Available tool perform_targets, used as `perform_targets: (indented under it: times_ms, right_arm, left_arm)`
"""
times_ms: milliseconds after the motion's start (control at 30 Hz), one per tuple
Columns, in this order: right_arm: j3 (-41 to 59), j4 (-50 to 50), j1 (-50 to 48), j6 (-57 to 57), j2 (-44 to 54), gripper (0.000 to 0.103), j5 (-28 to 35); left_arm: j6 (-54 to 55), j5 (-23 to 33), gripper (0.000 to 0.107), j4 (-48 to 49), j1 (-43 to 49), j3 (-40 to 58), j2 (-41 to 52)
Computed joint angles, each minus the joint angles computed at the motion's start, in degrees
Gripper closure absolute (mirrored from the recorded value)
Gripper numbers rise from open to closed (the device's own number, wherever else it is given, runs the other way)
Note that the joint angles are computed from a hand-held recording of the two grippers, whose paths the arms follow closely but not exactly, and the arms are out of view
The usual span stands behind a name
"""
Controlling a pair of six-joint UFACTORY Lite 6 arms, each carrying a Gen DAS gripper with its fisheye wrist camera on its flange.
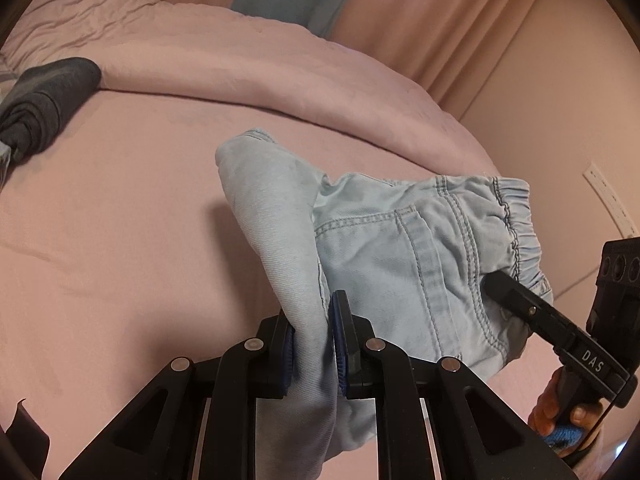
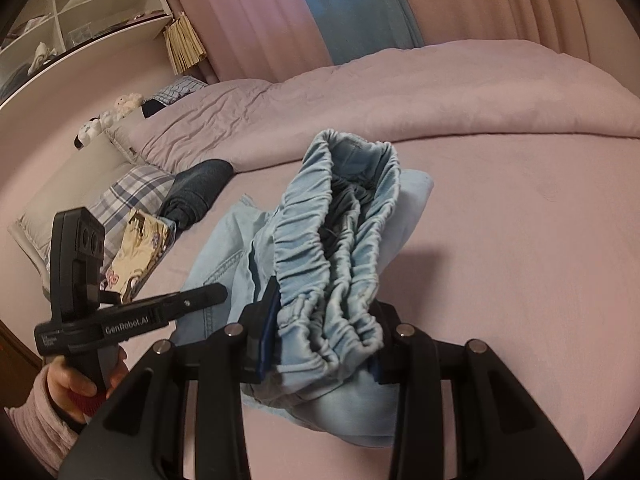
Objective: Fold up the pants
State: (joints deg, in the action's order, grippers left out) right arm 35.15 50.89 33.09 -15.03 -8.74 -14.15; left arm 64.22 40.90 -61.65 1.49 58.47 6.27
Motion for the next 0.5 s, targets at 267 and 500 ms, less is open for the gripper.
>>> perform_targets:
  times_ms: [267, 500]
  right_arm:
    - [13.21, -22.09, -5.39, 17.64, 13.94, 0.067, 1.70]
    - [20.38, -31.91, -8.03, 26.81, 23.30, 0.067, 2.23]
  left_arm:
    - [-0.73, -1.37, 0.093, 0.77, 0.70, 10.91, 10.93]
    - [-2.94, -3.73, 0.093, 3.46, -0.93, 19.78, 21.29]
